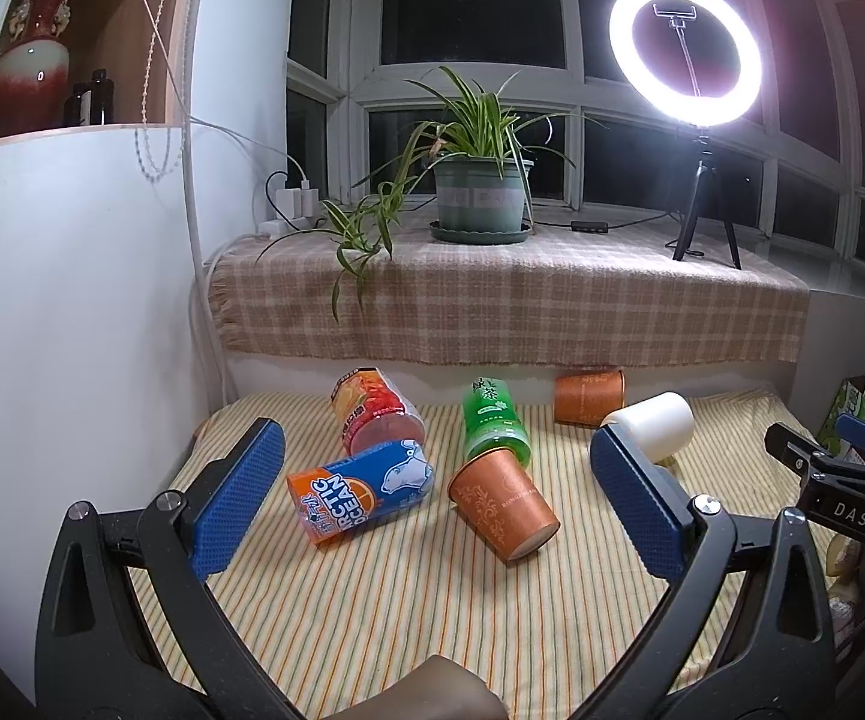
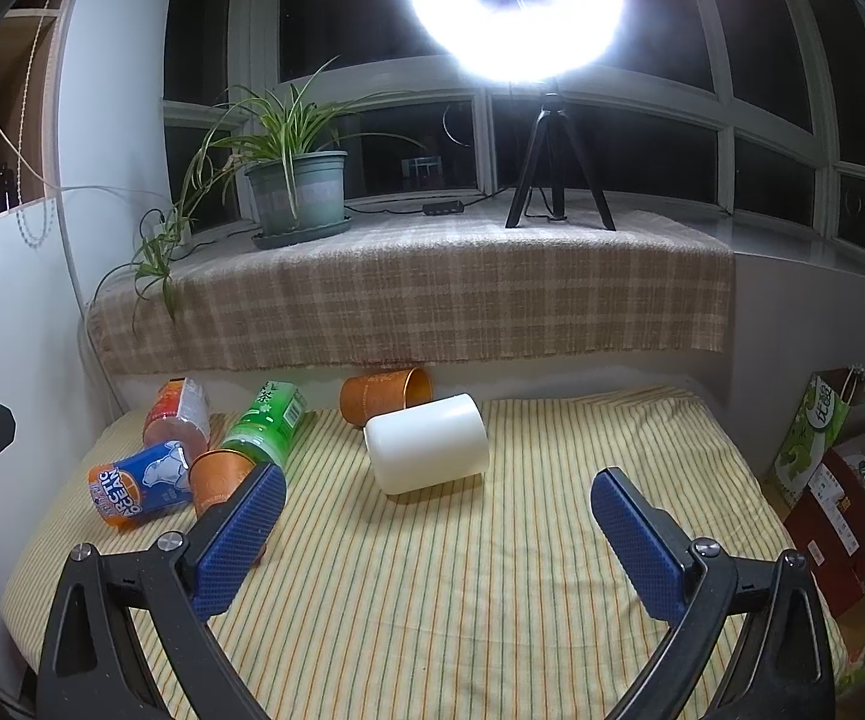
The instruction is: Flip cup upright
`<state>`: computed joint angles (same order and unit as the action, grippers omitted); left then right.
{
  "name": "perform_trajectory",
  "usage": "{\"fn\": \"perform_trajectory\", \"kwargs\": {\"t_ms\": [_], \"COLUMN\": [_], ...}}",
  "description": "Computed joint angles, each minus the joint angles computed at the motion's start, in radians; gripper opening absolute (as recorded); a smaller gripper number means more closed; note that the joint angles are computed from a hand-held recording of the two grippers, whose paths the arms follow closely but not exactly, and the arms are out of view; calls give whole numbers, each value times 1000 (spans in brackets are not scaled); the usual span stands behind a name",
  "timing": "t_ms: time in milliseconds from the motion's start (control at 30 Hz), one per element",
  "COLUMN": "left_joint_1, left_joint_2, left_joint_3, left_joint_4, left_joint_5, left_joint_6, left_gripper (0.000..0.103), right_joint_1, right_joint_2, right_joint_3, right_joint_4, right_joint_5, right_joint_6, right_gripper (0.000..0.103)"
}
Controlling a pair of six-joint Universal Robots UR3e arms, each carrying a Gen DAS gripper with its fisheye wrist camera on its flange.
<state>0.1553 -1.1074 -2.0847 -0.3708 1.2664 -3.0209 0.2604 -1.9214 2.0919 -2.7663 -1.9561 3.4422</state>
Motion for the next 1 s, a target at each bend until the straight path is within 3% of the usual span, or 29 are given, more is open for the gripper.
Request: {"fn": "perform_trajectory", "kwargs": {"t_ms": [667, 1000], "left_joint_1": [38, 103], "left_joint_2": [10, 40], "left_joint_3": [-25, -43], "left_joint_4": [2, -47], "left_joint_5": [-33, -68], "left_joint_6": [11, 40], "left_gripper": [103, 103], "right_joint_1": [-1, -38], "right_joint_2": [32, 113], "right_joint_3": [-22, -83], "right_joint_4": [5, 4], "right_joint_5": [17, 103], "right_joint_6": [-3, -41], "right_gripper": [103, 103]}}
